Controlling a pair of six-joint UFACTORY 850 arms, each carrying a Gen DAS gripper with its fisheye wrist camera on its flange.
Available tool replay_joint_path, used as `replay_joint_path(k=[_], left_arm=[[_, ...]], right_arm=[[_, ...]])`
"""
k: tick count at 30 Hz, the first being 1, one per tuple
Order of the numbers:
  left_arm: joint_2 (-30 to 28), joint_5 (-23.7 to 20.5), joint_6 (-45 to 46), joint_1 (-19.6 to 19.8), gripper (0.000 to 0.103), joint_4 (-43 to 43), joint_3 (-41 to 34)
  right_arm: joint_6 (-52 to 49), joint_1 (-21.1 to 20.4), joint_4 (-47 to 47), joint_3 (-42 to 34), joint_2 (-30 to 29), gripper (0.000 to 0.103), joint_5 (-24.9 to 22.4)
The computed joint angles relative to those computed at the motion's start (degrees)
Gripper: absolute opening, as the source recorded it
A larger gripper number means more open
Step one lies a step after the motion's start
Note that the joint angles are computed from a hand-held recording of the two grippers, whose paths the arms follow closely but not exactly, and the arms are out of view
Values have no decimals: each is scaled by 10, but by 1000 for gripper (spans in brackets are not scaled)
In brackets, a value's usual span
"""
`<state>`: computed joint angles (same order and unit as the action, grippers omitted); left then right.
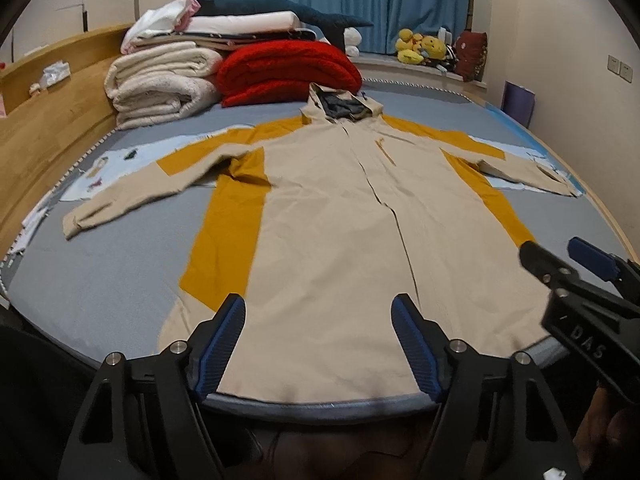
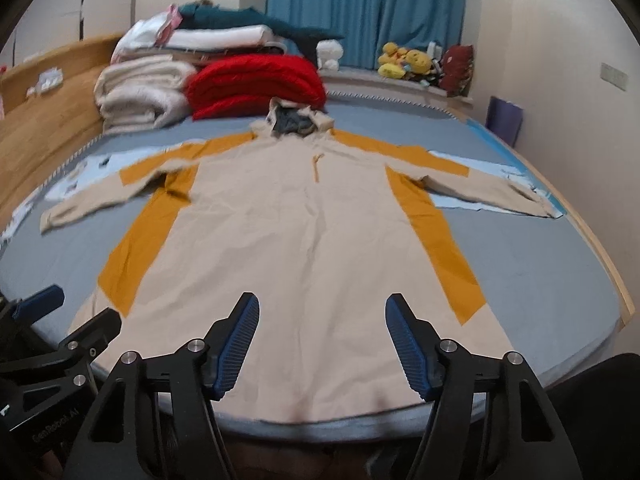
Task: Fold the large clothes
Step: 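Move the left tool down to the sleeve nearest it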
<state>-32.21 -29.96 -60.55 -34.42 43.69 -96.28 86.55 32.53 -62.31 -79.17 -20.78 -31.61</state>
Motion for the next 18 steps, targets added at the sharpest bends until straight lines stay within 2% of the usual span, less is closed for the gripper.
replay_joint_path(k=[3, 6, 9, 12, 14, 18], left_arm=[[-4, -18, -6, 0, 72, 29, -21], [-15, -46, 38, 8, 72, -11, -61], [-27, -63, 36, 19, 71, -16, -101], [-39, -39, 23, 31, 72, 13, -120], [-66, -45, 37, 41, 71, 13, -161], [-141, -59, 110, 70, 70, -52, -284]], right_arm=[[41, 1, -43, -7, -2, 66, -18], [50, -6, -49, -17, -3, 66, -26], [-14, -28, 31, -30, -4, 66, 14], [-103, -44, 111, -61, -20, 66, 15], [-136, -52, 127, -87, -34, 66, 13], [-173, -69, 131, -155, -70, 66, 12]])
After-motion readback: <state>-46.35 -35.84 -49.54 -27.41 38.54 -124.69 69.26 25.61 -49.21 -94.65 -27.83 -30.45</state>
